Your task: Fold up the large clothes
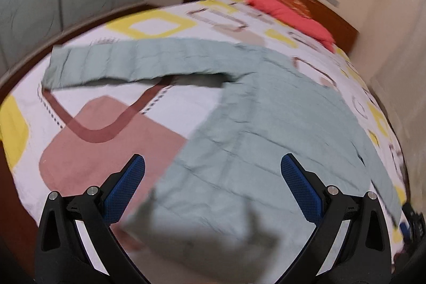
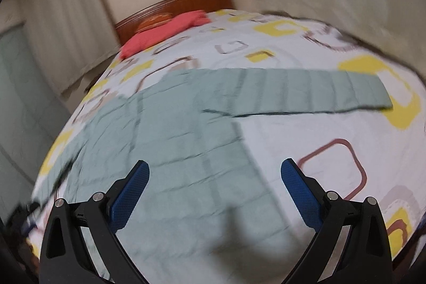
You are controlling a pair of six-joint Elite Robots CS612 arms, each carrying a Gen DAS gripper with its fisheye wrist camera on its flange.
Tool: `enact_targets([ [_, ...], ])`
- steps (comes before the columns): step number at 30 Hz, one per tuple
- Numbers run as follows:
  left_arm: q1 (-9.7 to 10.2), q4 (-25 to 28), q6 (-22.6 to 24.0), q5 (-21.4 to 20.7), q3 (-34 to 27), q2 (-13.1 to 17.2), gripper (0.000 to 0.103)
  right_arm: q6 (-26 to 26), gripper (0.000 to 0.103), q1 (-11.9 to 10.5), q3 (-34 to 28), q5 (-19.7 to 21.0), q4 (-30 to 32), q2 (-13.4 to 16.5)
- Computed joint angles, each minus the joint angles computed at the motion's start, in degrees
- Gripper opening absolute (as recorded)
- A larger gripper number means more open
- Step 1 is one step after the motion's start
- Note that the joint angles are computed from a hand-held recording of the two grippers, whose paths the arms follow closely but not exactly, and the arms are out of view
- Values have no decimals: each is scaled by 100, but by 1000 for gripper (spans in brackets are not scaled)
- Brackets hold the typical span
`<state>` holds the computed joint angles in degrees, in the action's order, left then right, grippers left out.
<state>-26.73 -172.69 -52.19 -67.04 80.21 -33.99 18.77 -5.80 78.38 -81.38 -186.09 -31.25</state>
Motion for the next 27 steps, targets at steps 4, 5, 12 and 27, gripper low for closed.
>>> enact_targets([
  [4,306,5,-747,-442,-36,125,101,933,98,-371,-318,313,80,272],
  [5,350,-20,-874,-407,-38,152,101,1115,98,-428,-366,395,83,318],
  [12,556,104,-1292,69,-157,324,100,2875,71,-933,-756,732,-61,798],
  [27,615,99,-1487,674,-399,562,101,4806,71,-1202,-1461,359,-1608,1564],
])
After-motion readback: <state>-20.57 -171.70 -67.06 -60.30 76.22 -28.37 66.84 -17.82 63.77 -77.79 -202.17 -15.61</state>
